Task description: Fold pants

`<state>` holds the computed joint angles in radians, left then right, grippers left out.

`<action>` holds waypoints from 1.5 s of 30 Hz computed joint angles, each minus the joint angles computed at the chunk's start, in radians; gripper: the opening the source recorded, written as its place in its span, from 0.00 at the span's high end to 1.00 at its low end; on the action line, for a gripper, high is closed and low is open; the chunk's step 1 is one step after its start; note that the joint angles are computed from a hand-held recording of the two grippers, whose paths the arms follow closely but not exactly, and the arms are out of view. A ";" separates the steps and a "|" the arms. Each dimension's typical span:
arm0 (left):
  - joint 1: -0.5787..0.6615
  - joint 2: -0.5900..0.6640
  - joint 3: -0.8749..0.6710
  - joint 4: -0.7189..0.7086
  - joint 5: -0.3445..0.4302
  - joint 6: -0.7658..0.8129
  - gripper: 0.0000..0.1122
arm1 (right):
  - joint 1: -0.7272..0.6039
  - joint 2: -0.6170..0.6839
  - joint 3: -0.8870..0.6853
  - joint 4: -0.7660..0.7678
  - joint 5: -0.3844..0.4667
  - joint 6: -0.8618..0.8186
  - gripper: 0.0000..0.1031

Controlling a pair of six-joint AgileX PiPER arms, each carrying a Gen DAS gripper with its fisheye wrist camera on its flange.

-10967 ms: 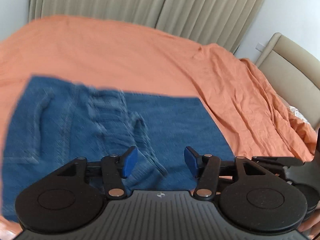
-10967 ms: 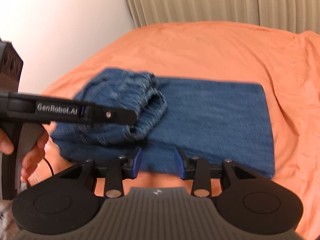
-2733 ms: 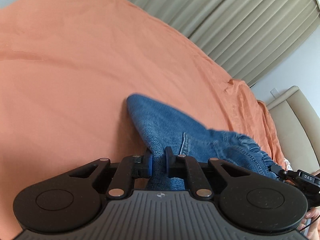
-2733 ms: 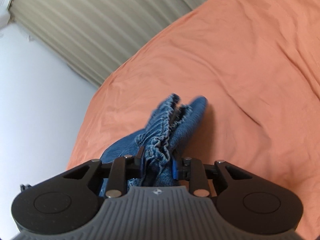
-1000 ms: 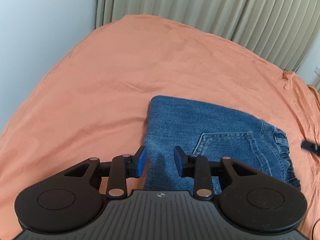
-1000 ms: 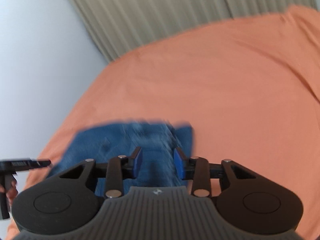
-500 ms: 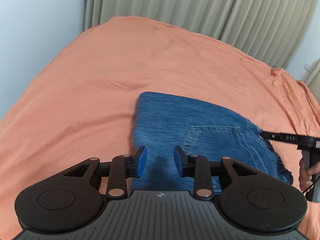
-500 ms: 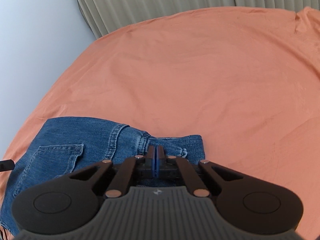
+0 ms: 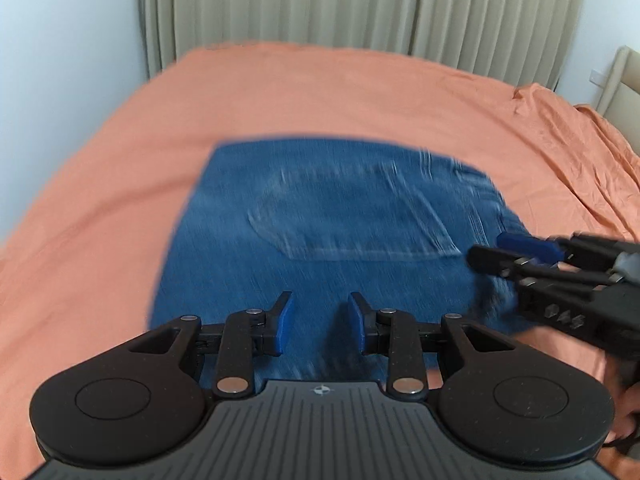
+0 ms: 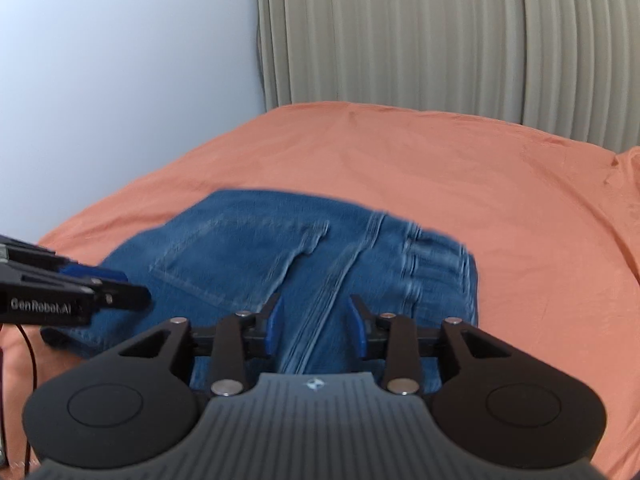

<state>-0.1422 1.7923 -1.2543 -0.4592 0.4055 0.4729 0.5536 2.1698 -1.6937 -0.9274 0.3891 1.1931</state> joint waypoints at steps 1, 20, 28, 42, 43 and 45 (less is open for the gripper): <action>0.000 0.003 0.008 0.020 0.003 -0.039 0.68 | 0.004 0.012 -0.002 0.018 0.007 0.002 0.68; -0.054 -0.162 0.105 0.281 0.000 -0.462 0.54 | 0.021 -0.101 0.037 0.183 0.081 -0.088 0.47; -0.249 -0.481 0.229 0.897 0.050 -1.107 0.49 | 0.182 -0.443 0.303 -0.119 0.195 0.235 0.28; -0.845 -0.739 0.406 1.525 0.532 -1.751 0.11 | 0.606 -0.756 0.631 -0.343 0.658 0.586 0.22; -0.873 -0.744 0.425 1.543 0.556 -1.787 0.11 | 0.622 -0.756 0.645 -0.341 0.672 0.601 0.22; -0.884 -0.740 0.442 1.538 0.565 -1.813 0.11 | 0.633 -0.751 0.671 -0.337 0.676 0.619 0.22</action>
<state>-1.0264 1.0525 -0.8125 1.0792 0.9706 -1.3398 1.1870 1.4188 -1.0230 -1.2641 1.0652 1.8117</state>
